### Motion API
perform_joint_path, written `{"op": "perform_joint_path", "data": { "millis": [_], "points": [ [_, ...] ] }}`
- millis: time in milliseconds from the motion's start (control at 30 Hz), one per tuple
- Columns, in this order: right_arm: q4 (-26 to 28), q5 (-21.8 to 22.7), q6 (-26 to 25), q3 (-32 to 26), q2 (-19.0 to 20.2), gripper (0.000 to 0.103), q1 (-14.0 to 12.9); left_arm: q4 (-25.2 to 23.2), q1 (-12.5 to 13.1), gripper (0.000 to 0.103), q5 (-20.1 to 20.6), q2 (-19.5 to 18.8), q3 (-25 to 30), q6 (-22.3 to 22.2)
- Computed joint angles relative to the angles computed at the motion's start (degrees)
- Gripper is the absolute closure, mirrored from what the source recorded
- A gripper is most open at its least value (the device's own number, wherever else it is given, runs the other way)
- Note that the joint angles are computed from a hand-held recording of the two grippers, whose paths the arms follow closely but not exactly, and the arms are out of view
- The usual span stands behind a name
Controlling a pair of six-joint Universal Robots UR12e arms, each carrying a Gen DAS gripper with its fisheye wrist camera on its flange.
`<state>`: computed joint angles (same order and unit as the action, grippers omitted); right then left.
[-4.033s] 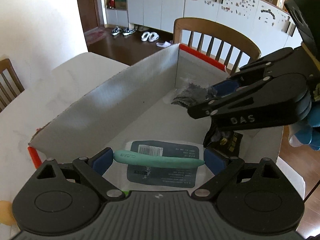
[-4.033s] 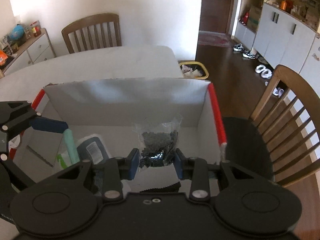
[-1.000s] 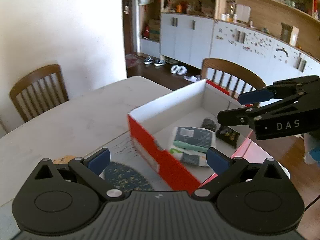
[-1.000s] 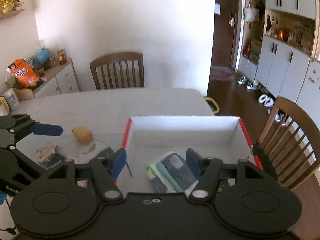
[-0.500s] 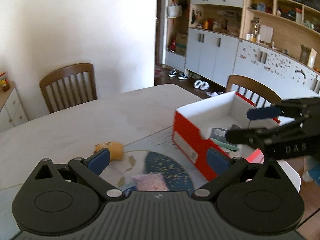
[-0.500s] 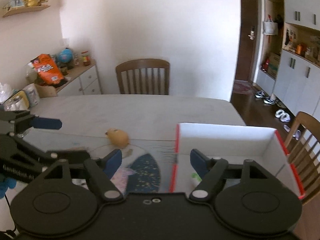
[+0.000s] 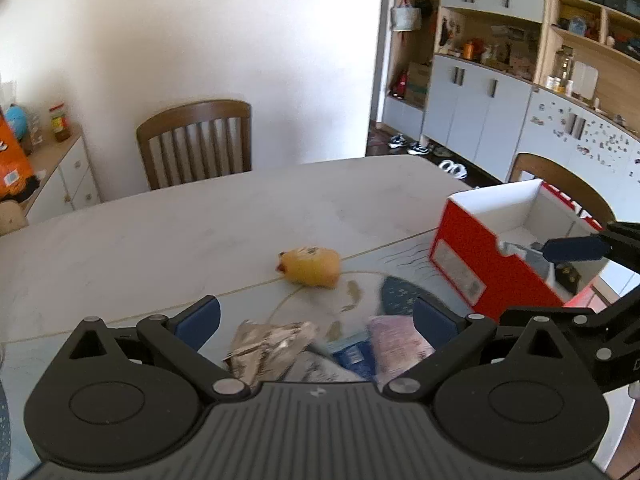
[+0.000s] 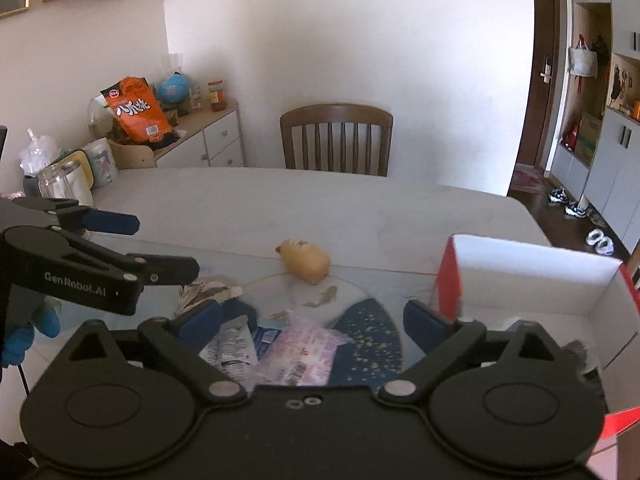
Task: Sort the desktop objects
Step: 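Withdraw both tools from the box toward the packet pile, then grasp the silver foil packet with the left tool while the right tool grasps the pink-white bag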
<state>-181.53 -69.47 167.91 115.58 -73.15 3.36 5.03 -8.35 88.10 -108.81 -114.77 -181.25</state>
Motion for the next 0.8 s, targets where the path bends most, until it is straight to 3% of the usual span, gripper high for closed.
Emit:
{"op": "perform_joint_path", "data": {
  "millis": [800],
  "points": [
    [2.35, -7.83, 4.85, -3.80, 6.33, 0.005, 3.74, -0.89, 3.36, 0.000, -3.05, -5.52, 0.74, 4.10]
  ]
}}
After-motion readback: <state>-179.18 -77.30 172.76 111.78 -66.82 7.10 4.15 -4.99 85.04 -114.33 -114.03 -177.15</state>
